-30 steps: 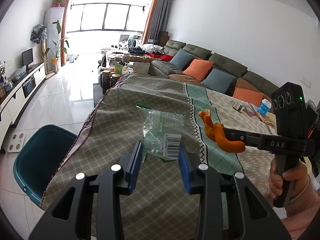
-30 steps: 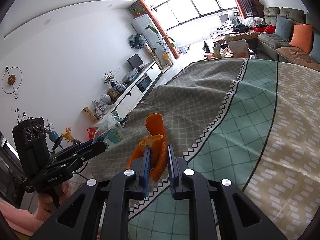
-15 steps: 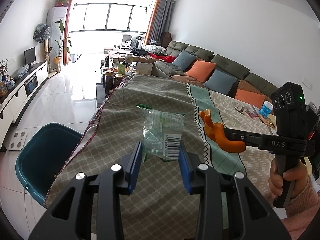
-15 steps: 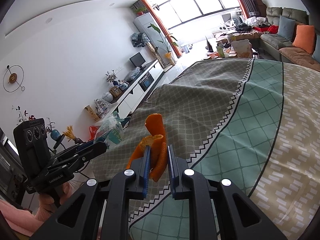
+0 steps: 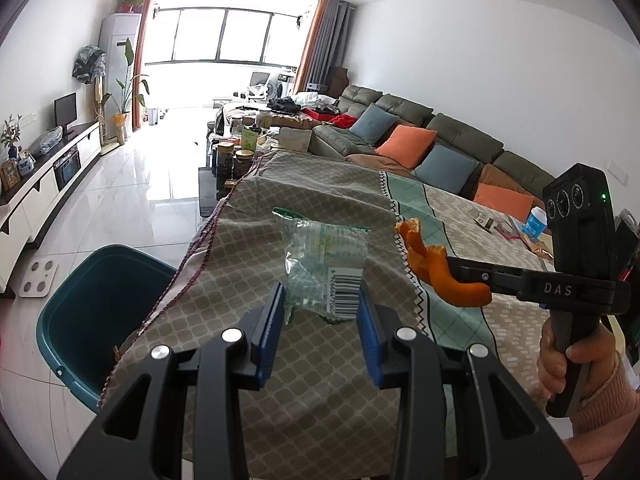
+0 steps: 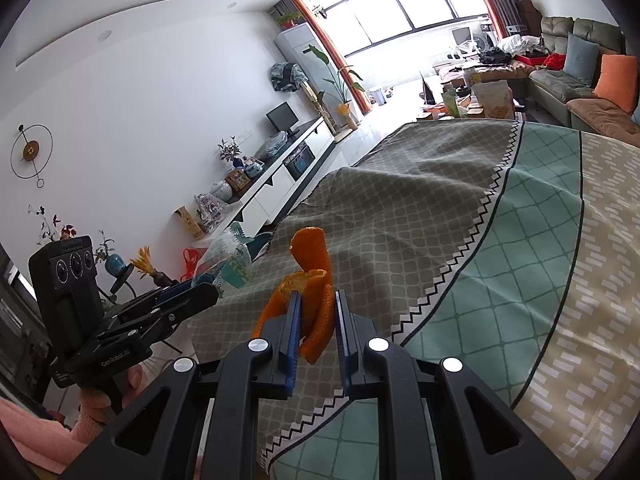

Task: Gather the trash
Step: 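Carry the held bag and orange peel off the bed toward the teal bin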

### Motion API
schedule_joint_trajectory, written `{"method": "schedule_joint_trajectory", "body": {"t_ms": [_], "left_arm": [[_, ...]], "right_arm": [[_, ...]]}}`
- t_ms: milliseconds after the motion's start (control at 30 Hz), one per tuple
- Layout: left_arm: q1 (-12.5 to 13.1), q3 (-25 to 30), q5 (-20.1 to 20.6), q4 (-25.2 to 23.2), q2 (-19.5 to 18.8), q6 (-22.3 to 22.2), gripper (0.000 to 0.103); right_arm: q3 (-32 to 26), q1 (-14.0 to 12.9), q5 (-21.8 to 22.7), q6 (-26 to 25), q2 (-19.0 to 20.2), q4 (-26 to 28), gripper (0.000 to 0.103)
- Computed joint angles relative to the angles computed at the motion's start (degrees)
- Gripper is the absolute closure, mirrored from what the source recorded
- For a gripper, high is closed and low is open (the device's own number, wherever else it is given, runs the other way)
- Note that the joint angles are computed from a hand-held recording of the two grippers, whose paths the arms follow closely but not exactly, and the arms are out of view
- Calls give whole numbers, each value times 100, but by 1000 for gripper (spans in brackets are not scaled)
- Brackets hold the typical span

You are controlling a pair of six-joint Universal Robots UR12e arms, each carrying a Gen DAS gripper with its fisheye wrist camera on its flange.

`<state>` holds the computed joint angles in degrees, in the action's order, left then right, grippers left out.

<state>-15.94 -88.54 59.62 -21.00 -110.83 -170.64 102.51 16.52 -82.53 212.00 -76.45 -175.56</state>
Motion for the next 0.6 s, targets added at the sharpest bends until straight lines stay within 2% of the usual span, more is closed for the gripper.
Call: {"method": "schedule_joint_trajectory", "body": {"t_ms": [600], "left_arm": [[100,-96,29,61,77,-40,67]], "right_arm": [[-126,13,168,-82,84,32,87]]}}
